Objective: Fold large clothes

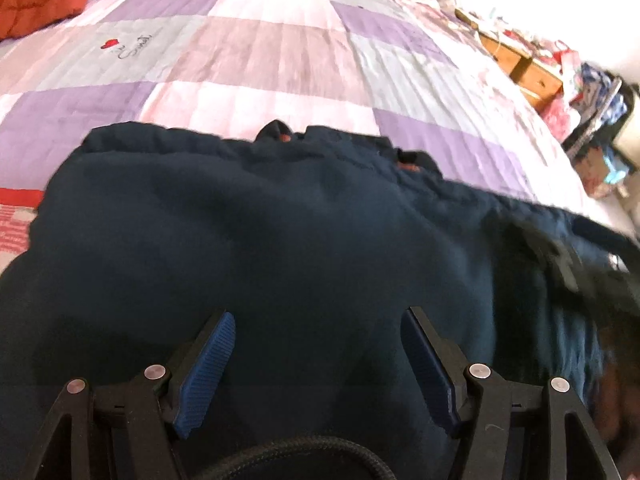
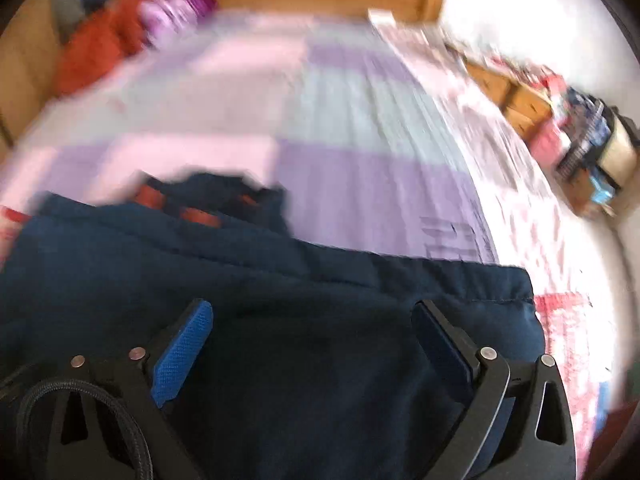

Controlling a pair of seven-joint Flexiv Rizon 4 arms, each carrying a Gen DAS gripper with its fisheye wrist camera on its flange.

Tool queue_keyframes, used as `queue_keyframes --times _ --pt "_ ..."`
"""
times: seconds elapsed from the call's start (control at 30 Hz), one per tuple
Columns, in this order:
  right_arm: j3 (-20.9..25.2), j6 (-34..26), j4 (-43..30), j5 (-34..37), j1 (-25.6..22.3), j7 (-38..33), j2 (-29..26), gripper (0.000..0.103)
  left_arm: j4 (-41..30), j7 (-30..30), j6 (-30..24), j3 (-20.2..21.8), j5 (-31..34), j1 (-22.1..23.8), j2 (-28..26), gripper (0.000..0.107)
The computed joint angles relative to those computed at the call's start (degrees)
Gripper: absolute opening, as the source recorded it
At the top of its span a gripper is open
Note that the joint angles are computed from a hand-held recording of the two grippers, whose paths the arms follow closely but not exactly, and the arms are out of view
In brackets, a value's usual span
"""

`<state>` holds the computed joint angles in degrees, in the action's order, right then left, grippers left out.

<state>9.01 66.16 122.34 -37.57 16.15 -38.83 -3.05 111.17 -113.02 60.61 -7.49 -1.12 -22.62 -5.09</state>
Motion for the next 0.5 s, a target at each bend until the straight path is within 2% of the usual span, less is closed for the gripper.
queue_keyframes --times 0.07,0.1,0.17,0.2,0.23,0.27,0.33,0.37,0.43,0.5 --pt "0.38 1.51 1.11 -3.98 0.52 0.6 0.5 0.099 -2.84 -1.46 0.41 0.02 2.35 -0.11 -2.44 0.071" --pt "-0.17 -1.46 0.29 -5.48 1.6 0.92 -0.22 0.097 -4.01 -1.55 0.36 0.1 2.49 -0.02 -3.58 0.072" --pt "0.73 -1.14 -1.69 1.79 0.9 -3.89 -3.18 0.097 -6.99 -1.74 -0.71 0.63 2.98 0.19 -6.24 0.072" --pt "0.85 -2.26 -2.68 3.99 0.19 -4.33 -4.72 0.097 -8.51 -2.41 -1.1 1.63 5.4 0.0 -7.43 0.072" --pt "-0.88 -3.51 -2.52 2.46 1.07 -2.9 -4.9 0.097 -10.86 -4.6 -3.94 3.44 9.97 -0.8 -8.6 0.072" --pt "-1.88 -3.24 -2.09 1.0 0.76 -1.75 -5.01 0.097 -11.62 -4.65 -5.32 3.95 10.82 -0.56 -9.36 0.072" --pt "-3.16 -1.81 -1.27 2.85 -1.31 -1.39 -4.74 0.097 -9.24 -0.52 -4.34 3.71 6.82 2.28 -9.91 0.077" --pt "-3.6 -2.0 -1.16 5.04 -2.47 -1.12 -4.46 0.097 -8.55 -0.78 -4.12 4.69 7.42 2.71 -9.69 0.077" --pt "-4.95 -4.25 -1.01 6.47 -4.42 0.67 -3.88 0.097 -8.53 -5.09 -5.12 7.69 11.67 2.8 -8.95 0.077" --pt "-5.69 -5.32 -0.52 7.48 -6.39 1.64 -3.47 0.097 -9.14 -8.59 -7.43 8.98 14.31 3.49 -8.85 0.076"
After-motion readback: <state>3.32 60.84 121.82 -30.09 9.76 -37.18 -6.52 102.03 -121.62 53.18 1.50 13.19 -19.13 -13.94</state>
